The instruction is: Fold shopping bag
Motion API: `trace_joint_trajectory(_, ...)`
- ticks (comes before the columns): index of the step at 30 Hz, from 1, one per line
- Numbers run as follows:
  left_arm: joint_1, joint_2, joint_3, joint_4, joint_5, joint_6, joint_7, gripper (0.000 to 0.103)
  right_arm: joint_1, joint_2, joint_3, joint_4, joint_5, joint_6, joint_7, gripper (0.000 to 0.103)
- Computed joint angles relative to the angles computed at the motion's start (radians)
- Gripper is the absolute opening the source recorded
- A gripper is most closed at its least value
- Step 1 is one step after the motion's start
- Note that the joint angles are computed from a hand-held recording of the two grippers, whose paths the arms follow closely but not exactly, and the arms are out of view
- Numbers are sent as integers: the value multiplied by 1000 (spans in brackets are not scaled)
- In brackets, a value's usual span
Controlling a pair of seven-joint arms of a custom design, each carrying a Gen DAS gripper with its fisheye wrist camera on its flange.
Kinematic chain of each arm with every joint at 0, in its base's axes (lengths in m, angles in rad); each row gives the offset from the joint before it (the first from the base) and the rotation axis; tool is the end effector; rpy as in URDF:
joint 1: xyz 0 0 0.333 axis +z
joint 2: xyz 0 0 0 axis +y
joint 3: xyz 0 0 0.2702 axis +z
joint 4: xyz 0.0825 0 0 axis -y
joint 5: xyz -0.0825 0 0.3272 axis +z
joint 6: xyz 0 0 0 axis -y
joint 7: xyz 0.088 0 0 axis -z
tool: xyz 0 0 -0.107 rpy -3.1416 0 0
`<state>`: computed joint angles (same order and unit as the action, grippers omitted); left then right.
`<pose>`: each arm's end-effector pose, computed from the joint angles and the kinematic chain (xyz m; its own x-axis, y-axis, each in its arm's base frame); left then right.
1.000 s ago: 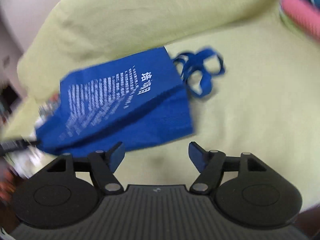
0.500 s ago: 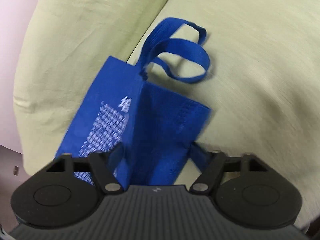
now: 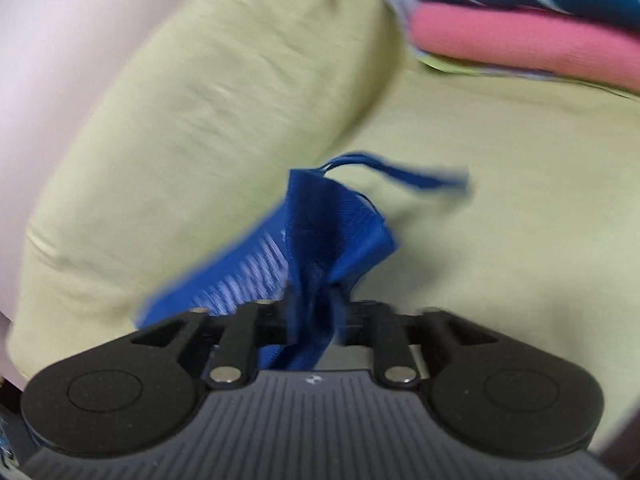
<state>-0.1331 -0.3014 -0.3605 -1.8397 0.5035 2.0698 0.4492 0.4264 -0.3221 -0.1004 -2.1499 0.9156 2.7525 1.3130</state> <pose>0.4030 -0.2196 0.6599 0.4218 -0.8992 0.1167 -0.6161 -0.3786 -0.6907 0.4530 0.1125 0.6006 0.1836 -0.7363 -0.6513 -0.7026 0.3652 -0.6108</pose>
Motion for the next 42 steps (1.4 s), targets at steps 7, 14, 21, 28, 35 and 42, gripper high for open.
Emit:
trace_joint_trajectory(7,36,-174,-86,-33,66,-161,126,13,-32,-283,34,-272,-312,123,-76,29)
trace_joint_trajectory(14,26,-186,-126,-16,80,-200,129,47,313,-243,-176,-208,-345,106,-368,28)
trace_joint_trajectory(21,27,-312,-88,-98,-13,-230,112,64,273,-232,-100,-231,-358,21,-431,34)
trace_joint_trajectory(28,-15,-350,-31,-192,-261,-151,110,34,241,-184,-84,-201,-338,32,-437,35)
trace_joint_trajectory(35,53,-354,-13,-323,-279,21,147,0,168,-142,-40,-196,-367,38,-393,35)
trace_joint_trajectory(42,100,-297,-11,-328,-202,133,221,19,124,-140,-13,-199,-455,75,-292,35)
